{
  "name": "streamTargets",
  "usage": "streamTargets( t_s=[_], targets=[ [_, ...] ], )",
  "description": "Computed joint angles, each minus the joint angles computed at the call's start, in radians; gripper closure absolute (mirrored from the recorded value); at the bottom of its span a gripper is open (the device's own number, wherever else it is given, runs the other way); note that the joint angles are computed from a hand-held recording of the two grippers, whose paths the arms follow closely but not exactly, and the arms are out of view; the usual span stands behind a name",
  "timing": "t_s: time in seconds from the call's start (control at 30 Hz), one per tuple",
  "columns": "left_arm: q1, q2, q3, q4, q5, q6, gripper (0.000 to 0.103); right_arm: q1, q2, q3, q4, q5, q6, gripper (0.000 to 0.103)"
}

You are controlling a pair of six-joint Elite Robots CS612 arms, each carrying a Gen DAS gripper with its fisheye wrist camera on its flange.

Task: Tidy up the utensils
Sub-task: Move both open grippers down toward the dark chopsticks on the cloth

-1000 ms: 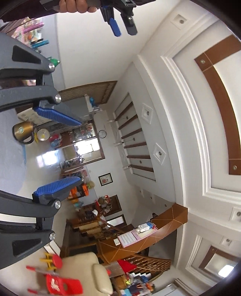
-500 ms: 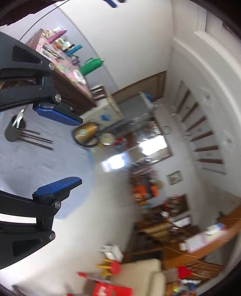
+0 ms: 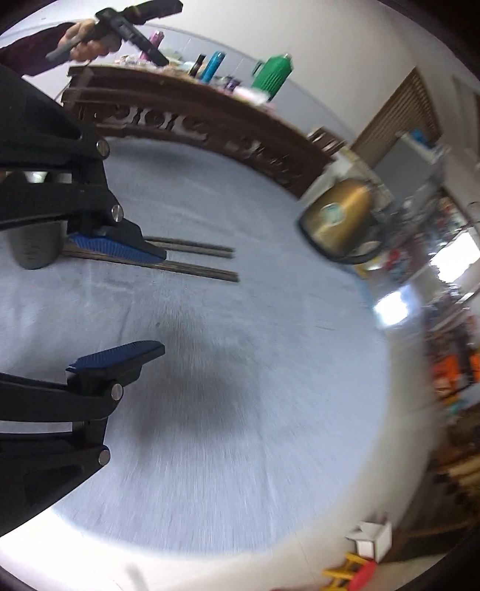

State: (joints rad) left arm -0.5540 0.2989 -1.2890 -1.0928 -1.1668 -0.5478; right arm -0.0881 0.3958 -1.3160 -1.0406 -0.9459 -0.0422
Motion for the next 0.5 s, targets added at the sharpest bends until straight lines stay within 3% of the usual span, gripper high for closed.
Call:
streamTargets(
  t_s=[0.13,0.27,0.4,0.5],
  targets=[
    [0.013,0.001,0.119,-0.051,-0.078,-0.006,0.007,0.065,-0.054,0.183,-0.067,-0.027,-0.019,0.059],
    [0.008,-0.015,0.22,-0.091,-0.089,0.008,0.007,0.109,-0.107,0.33,-0.139,-0.076,-0.049,0.059],
    [0.01,-0.034,0.317,-0.161,-0.112,0.038,0.007,0.141,-0.139,0.412,-0.186,-0.16,-0.078,0.067],
    [0.013,-0.046,0.371,-0.218,-0.129,0.055,0.007,0.155,-0.134,0.423,-0.222,-0.221,-0.103,0.077]
  ],
)
